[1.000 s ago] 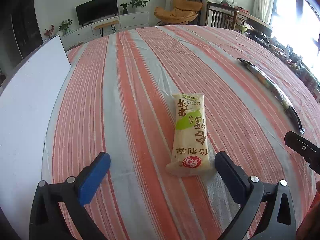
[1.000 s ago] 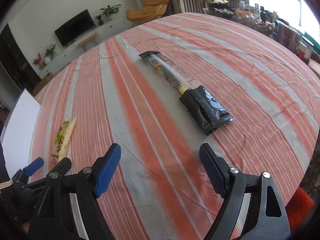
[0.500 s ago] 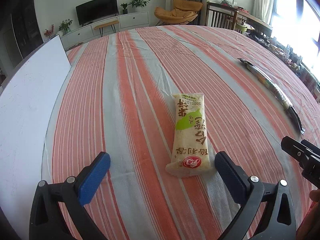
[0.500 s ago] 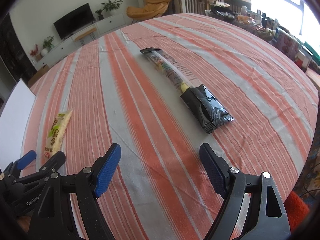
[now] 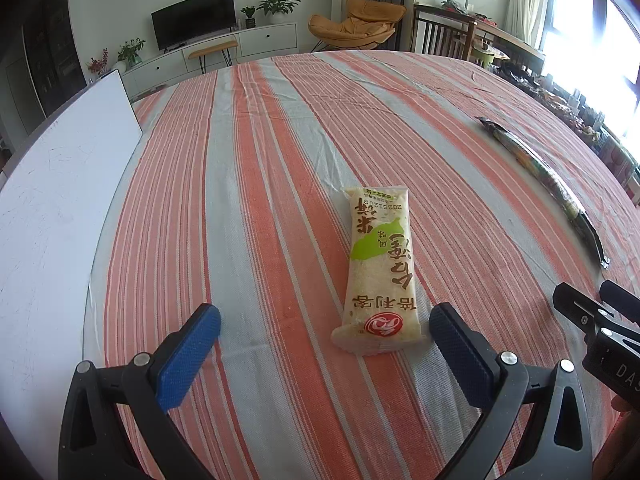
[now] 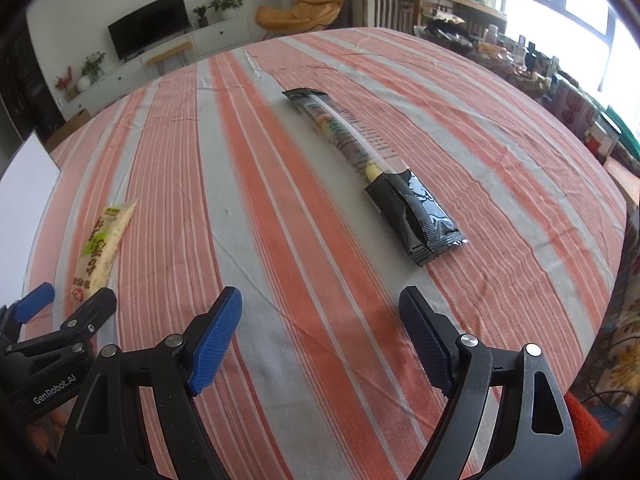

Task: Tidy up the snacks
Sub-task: 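Move the left tool over the white rice-cake packet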

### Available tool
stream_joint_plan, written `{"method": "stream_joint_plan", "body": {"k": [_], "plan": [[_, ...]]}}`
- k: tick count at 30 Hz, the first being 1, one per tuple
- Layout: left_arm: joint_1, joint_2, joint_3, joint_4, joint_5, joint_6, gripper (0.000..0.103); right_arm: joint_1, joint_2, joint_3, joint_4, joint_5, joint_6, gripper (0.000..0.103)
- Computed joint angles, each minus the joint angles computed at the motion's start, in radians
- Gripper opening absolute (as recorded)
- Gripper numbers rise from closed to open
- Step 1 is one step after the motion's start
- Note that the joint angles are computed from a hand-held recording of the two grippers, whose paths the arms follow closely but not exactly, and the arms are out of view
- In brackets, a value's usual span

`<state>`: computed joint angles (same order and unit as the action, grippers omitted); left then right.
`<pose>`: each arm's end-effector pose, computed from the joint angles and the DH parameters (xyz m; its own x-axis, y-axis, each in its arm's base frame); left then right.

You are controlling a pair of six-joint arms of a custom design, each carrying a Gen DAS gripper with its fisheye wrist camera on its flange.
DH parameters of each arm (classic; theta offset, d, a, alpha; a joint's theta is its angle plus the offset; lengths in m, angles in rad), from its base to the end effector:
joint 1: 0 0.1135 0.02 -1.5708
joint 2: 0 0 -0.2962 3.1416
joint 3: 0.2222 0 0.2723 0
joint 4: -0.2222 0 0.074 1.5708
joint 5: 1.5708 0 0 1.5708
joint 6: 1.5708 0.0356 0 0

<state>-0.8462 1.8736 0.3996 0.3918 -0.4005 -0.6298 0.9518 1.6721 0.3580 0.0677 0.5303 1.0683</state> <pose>0.1720 -0.1734 0.0434 -0.8077 0.0941 -0.5821 0.1145 0.9934 0.0017 0.1358 0.1596 0.0673 -0.7986 0.1819 -0.5737 0.1887 0.9808 0.0484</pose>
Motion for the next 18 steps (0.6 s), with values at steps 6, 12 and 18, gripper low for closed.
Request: {"method": "stream_joint_plan", "body": {"k": [6,12,18], "plan": [[0.0,0.0,0.0,0.0,0.0,0.0,0.103,0.004,0.012,0.012,-0.016,0.001,-0.009,0.087],[0.0,0.0,0.0,0.0,0.0,0.0,0.103,0.005,0.015,0.014,-0.019,0.0,-0.016,0.088],[0.0,0.0,0.0,0.0,0.0,0.0,0.103,0.005,0.016,0.015,-0.021,0.0,-0.018,0.089]]}}
